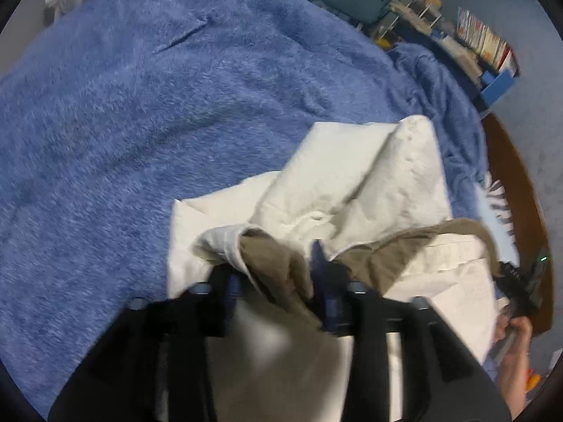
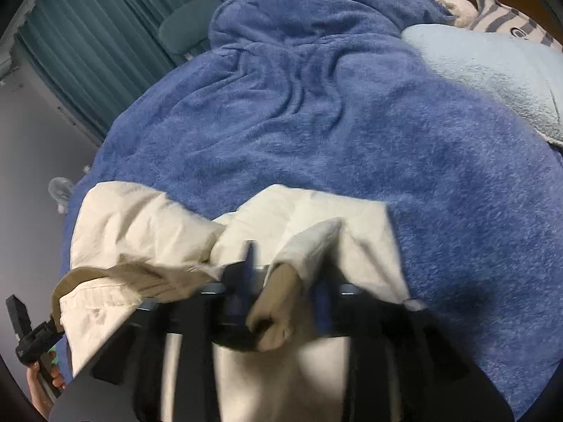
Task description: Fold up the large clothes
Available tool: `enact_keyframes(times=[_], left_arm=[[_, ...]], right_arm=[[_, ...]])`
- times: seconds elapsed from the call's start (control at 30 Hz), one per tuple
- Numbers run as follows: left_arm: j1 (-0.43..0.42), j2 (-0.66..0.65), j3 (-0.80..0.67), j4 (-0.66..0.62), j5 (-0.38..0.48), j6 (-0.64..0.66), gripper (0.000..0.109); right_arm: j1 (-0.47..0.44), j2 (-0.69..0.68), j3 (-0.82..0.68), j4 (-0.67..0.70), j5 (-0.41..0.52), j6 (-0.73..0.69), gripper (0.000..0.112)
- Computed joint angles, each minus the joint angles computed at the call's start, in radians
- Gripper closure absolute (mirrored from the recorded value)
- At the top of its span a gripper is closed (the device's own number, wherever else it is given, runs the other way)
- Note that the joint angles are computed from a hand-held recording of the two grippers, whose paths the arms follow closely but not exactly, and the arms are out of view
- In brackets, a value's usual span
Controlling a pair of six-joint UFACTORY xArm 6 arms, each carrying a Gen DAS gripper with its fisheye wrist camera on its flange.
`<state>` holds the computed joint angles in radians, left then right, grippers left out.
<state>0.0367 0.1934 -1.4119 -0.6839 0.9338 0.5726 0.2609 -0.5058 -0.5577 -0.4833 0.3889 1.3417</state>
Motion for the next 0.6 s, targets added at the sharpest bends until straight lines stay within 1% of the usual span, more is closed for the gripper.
enact_keyframes(times=[0.03, 0.07, 0.1, 0.13, 0.17, 0.2, 0.23, 0.27, 0.3, 0.33, 0.37, 0.4, 0.43, 0.5, 0.53, 0.6], left_arm=[[0.009, -0.011, 0.005, -0.04, 0.024, 0.028, 0.045], [0.017, -0.024, 0.01, -0.068, 0.045, 0.046, 0.03], [0.028, -0.031, 0.01, -0.102, 0.075, 0.064, 0.013], [0.036, -0.052, 0.024, -0.133, 0.091, 0.077, 0.013], [0.039, -0.075, 0.041, -0.148, 0.097, 0.089, 0.013], [0.039, -0.117, 0.075, -0.142, 0.088, 0.115, 0.013], [0.03, -0.158, 0.113, -0.117, 0.054, 0.137, 0.013], [0.016, -0.213, 0.168, -0.094, 0.003, 0.168, 0.013], [-0.004, -0.304, 0.266, -0.067, -0.078, 0.22, 0.013], [-0.017, -0.366, 0.336, -0.068, -0.126, 0.266, 0.013], [-0.028, -0.432, 0.411, -0.074, -0.164, 0.315, 0.013], [-0.046, -0.524, 0.515, -0.079, -0.197, 0.376, 0.013], [-0.054, -0.582, 0.58, -0.078, -0.206, 0.413, 0.013], [-0.088, -0.69, 0.705, -0.054, -0.247, 0.45, 0.013], [-0.114, -0.747, 0.778, -0.047, -0.293, 0.461, 0.013], [-0.165, -0.799, 0.865, -0.019, -0.364, 0.439, 0.013]], right_arm=[[0.012, -0.012, 0.001, -0.007, -0.007, -0.004, 0.049], [0.022, -0.02, -0.003, -0.02, 0.004, -0.001, 0.038], [0.042, -0.038, -0.009, -0.038, 0.023, -0.002, 0.034], [0.068, -0.057, -0.019, -0.051, 0.055, -0.005, 0.034], [0.093, -0.083, -0.02, -0.06, 0.076, -0.009, 0.032], [0.109, -0.099, -0.018, -0.073, 0.081, -0.009, 0.029], [0.142, -0.126, -0.019, -0.098, 0.11, -0.004, 0.026], [0.206, -0.164, -0.024, -0.156, 0.182, 0.028, 0.02], [0.245, -0.182, -0.027, -0.183, 0.225, 0.04, 0.019], [0.317, -0.207, -0.028, -0.222, 0.293, 0.054, 0.019], [0.363, -0.217, -0.029, -0.24, 0.337, 0.063, 0.019], [0.424, -0.224, -0.029, -0.251, 0.397, 0.074, 0.019], [0.469, -0.227, -0.026, -0.255, 0.438, 0.083, 0.019], [0.562, -0.232, 0.003, -0.264, 0.488, 0.133, 0.018], [0.586, -0.228, 0.01, -0.266, 0.504, 0.152, 0.018], [0.616, -0.194, 0.025, -0.262, 0.508, 0.172, 0.018]])
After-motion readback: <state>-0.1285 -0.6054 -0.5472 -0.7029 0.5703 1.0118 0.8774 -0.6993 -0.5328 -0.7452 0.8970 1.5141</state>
